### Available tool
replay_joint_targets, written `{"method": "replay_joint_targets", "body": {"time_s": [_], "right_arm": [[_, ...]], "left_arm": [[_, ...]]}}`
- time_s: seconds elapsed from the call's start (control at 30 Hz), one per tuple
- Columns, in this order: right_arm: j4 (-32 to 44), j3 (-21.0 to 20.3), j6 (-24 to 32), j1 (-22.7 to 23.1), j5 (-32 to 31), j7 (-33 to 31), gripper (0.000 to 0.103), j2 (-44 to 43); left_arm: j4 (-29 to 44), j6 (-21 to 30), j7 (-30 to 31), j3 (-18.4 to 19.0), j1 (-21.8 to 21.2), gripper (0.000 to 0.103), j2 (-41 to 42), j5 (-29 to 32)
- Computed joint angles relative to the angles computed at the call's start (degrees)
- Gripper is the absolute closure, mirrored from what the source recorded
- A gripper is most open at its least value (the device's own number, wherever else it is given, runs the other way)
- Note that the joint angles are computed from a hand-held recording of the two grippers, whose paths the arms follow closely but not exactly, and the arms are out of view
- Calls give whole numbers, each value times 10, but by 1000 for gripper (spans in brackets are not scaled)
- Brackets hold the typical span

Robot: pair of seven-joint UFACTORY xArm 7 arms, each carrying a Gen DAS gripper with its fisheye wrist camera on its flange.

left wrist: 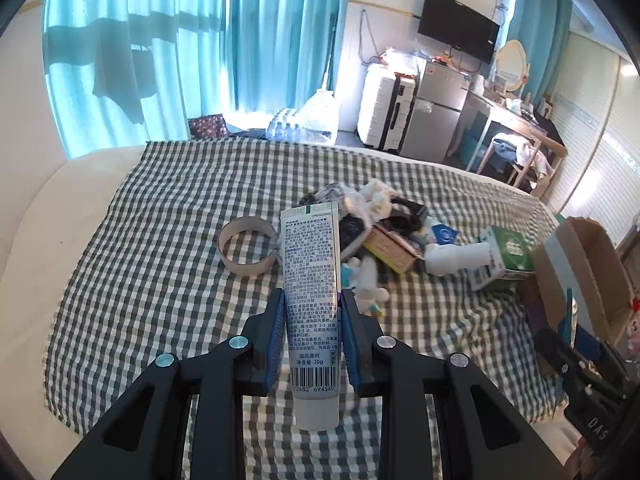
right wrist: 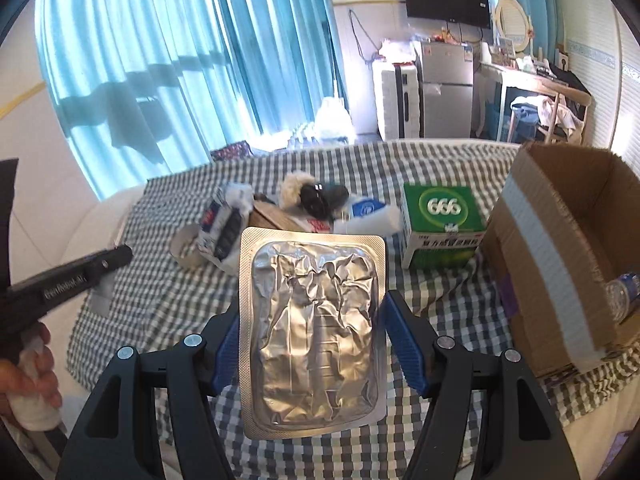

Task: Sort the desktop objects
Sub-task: 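Carry the blister pack and toothpaste tube into the box and release them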

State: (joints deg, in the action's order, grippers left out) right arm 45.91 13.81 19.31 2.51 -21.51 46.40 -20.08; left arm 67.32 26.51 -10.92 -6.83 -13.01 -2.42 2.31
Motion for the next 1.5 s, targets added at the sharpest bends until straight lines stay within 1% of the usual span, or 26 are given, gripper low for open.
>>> {"method": "replay_joint_targets", "body": {"time_s": [0.13, 0.33, 0.47, 0.57, 0.63, 0.7, 0.77, 0.9, 1.07, 1.2, 1.37, 1.5], "right_arm": [[-7, 0, 6, 4, 7, -6, 38, -48], [-9, 15, 23, -2, 11, -28, 38, -111], [-14, 1, 28, 4, 38, -52, 38, -146], [-17, -6, 38, -5, 53, -67, 38, -176], [-18, -16, 47, -10, 62, -83, 38, -192], [-20, -26, 57, -20, 69, -98, 38, -207], [-24, -40, 64, -26, 80, -113, 38, -219], [-32, -66, 69, -45, 97, -143, 38, -239], [-36, -97, 81, -71, 111, -188, 38, -251], [-42, -123, 84, -96, 123, -216, 38, -251], [-51, -155, 76, -122, 140, -250, 38, -227], [-57, -181, 65, -137, 157, -280, 38, -204]], "left_arm": [[-14, 0, 1, -9, -9, 77, -42, 7], [-10, 13, 11, -22, -25, 77, -78, -1], [9, 25, 7, -36, -36, 77, -82, 4], [26, 30, 7, -46, -49, 77, -78, 7], [39, 34, -7, -54, -54, 76, -74, 14], [56, 38, -9, -58, -66, 76, -65, 4], [70, 39, -16, -67, -73, 76, -57, 22], [112, 48, -26, -80, -98, 76, -23, 40], [184, 68, -34, -91, -142, 76, 41, 67], [246, 84, -38, -89, -181, 76, 97, 77], [334, 113, -39, -79, -237, 76, 176, 90], [385, 114, -17, -69, -273, 76, 228, 95]]}}
